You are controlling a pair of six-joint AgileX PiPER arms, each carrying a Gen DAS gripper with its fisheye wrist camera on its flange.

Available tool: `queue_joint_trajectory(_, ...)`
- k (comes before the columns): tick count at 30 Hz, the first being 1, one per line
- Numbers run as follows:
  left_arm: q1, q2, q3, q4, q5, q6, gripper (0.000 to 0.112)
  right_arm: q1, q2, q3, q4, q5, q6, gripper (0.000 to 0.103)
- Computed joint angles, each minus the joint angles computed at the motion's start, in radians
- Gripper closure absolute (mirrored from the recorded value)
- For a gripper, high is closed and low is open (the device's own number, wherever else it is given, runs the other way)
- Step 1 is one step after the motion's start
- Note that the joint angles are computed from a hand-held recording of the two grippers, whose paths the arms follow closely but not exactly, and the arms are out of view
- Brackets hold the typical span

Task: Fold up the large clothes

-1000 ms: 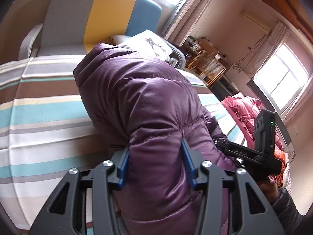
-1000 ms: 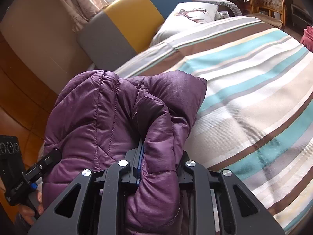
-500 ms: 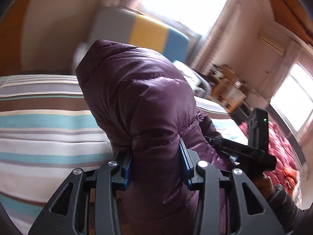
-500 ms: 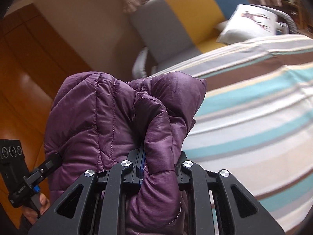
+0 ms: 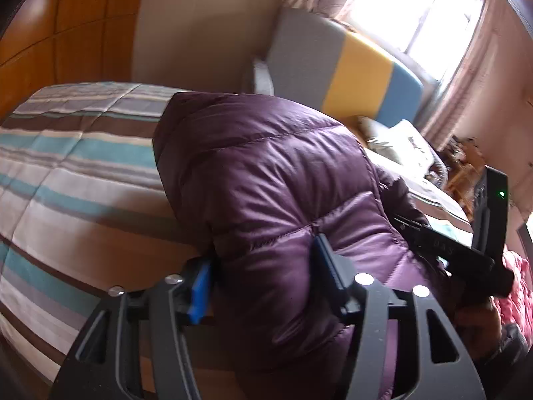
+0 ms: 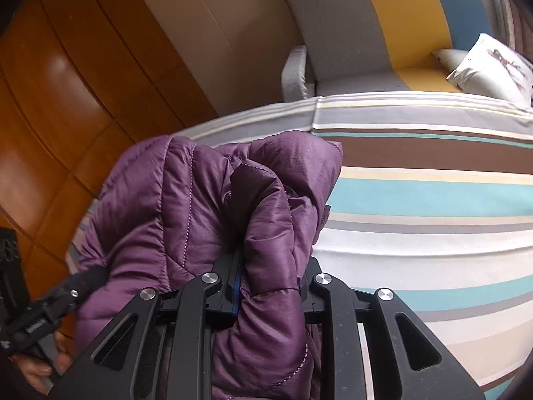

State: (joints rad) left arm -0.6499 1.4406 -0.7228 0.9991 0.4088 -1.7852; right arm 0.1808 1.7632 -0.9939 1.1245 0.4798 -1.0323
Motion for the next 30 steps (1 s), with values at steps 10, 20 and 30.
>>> queue_joint_trajectory(10, -0.171, 0.128, -0.092, 0.09, 0.261, -0.194, 0.048, 0.021, -0.025, 0.075, 0.041, -0.068, -0.035, 0.071)
queue_joint_trajectory(20, -0.286, 0.072, -0.07, 0.063, 0.405, -0.241, 0.047, 0.055, -0.218, 0.207, 0.063, -0.181, -0.076, 0.045)
queue_joint_trajectory(30, -0.397, 0.068, -0.101, 0.027, 0.563, -0.272, 0.043, 0.064, -0.502, 0.357, 0.04, -0.127, -0.172, 0.054)
